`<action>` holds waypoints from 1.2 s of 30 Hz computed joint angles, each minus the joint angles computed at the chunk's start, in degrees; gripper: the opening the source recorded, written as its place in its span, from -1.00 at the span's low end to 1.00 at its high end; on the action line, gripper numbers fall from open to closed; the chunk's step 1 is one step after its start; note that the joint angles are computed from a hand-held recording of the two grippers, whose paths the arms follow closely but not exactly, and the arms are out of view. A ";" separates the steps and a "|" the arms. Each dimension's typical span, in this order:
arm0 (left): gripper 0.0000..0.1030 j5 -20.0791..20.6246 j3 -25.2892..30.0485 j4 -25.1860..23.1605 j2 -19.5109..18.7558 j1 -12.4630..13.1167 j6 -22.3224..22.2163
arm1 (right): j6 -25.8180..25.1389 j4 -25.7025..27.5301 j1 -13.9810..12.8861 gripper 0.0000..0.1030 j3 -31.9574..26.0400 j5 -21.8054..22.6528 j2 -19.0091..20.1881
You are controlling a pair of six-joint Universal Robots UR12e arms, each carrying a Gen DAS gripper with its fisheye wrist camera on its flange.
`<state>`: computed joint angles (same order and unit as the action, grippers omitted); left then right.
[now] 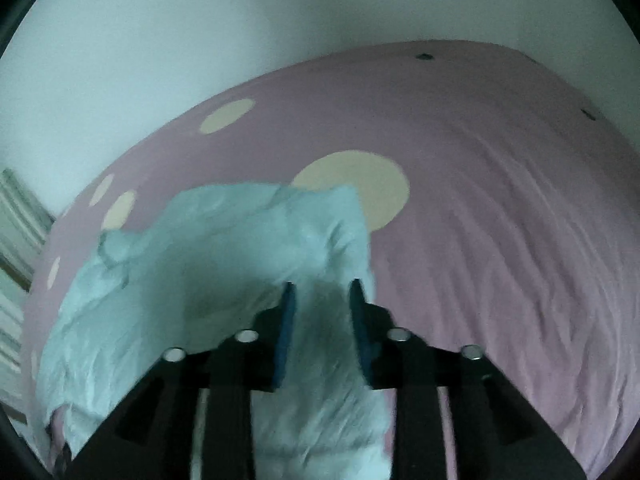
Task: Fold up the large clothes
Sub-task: 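Lay the sleeve on the jacket and open the right gripper, then move the left tool to the other sleeve and grasp its cuff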
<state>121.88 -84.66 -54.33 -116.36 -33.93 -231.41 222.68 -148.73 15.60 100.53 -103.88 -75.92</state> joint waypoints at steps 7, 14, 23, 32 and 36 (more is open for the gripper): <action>0.96 -0.14 -0.15 0.14 0.15 0.06 0.03 | 1.45 0.54 3.62 -0.27 2.89 -3.05 -0.95; 0.96 -0.09 -0.06 0.12 0.07 0.04 0.00 | 2.87 0.86 3.71 -0.20 3.75 -4.14 -1.61; 0.96 0.00 -0.03 0.03 0.04 0.01 0.00 | 5.63 0.28 2.73 -0.19 5.91 -5.91 -3.69; 0.96 -0.07 -0.07 0.11 0.06 0.01 -0.02 | 2.89 4.51 2.58 0.19 4.62 -6.02 -1.28; 0.96 -0.89 -0.60 1.26 0.30 0.24 -0.05 | 1.96 4.83 3.00 0.39 4.24 -7.50 -0.80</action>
<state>120.99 -85.26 -53.07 -116.06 -33.69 -231.46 224.63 -143.90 18.60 104.76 -111.38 -76.72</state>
